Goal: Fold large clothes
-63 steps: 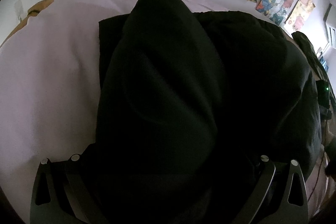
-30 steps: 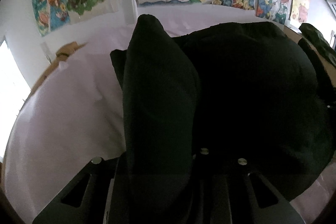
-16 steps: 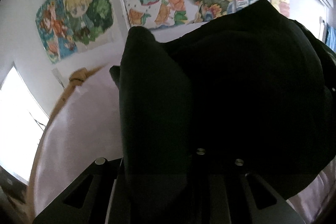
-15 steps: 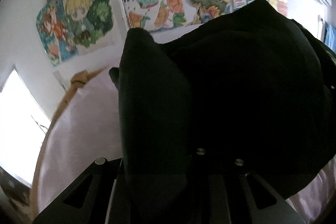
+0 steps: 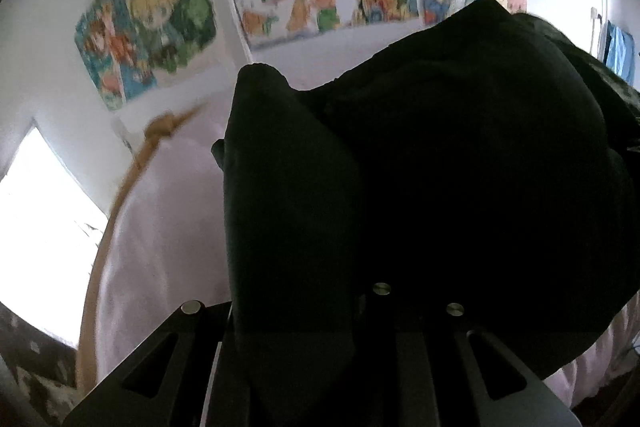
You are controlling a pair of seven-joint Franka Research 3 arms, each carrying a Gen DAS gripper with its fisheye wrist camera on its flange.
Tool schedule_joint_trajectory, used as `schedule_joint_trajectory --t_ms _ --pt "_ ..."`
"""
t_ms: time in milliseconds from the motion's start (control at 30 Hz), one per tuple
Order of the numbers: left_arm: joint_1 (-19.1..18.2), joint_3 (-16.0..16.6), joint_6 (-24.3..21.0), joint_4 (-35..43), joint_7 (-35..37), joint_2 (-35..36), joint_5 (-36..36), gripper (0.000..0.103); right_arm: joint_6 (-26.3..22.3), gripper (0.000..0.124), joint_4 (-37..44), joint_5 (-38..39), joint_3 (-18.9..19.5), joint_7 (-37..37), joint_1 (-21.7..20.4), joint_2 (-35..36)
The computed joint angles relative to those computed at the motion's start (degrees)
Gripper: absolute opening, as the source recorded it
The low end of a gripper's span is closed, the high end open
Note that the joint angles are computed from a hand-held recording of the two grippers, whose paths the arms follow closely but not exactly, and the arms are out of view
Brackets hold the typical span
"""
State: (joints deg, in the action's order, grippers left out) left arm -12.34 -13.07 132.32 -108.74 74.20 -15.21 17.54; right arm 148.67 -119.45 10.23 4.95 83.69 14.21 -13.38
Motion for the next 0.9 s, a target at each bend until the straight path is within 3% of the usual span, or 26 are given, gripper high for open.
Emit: schedule_joint_trajectory --t_ms 133,233,333,467,600,700,900 --pt "0.65 0.35 2.43 -3.5 -2.54 1.24 -0.2 0.015 -1.16 0.032 -0.66 -0.53 0.12 3.76 -0.72 3.25" --pt "0.94 0.93 3.37 -4.58 -3.12 1.44 -0.51 0.025 -1.51 0.039 -0.61 2.36 -1.1 4.54 -0.62 4.59" --pt "1.12 2.39 2.7 -4.31 -5.29 1.04 -5.84 0.031 -1.22 0.052 -1.09 2.26 -1.27 6.47 -1.16 4.05" --pt "1.86 3.33 1.1 -4.39 -9.36 -0.65 -10.18 0.042 -1.47 0.073 -2.61 -3.73 0.28 14.06 -2.44 2.05" --pt "2.51 3.56 1.99 -6.13 -12.39 -4.26 -11.15 0.068 2.29 0.092 -7.17 -6.64 1.43 18.32 -2.91 -2.22" --pt "2.96 2.81 3.05 -8.55 -14.98 -8.2 -9.5 0.08 4.85 0.103 -10.32 -8.64 2.57 21.51 -4.02 -5.3" --pt "1.29 1.28 1.7 -11.04 -17.18 -13.97 -8.03 0.084 12.14 0.103 -17.96 -6.21 3.9 24.21 -4.17 -13.24"
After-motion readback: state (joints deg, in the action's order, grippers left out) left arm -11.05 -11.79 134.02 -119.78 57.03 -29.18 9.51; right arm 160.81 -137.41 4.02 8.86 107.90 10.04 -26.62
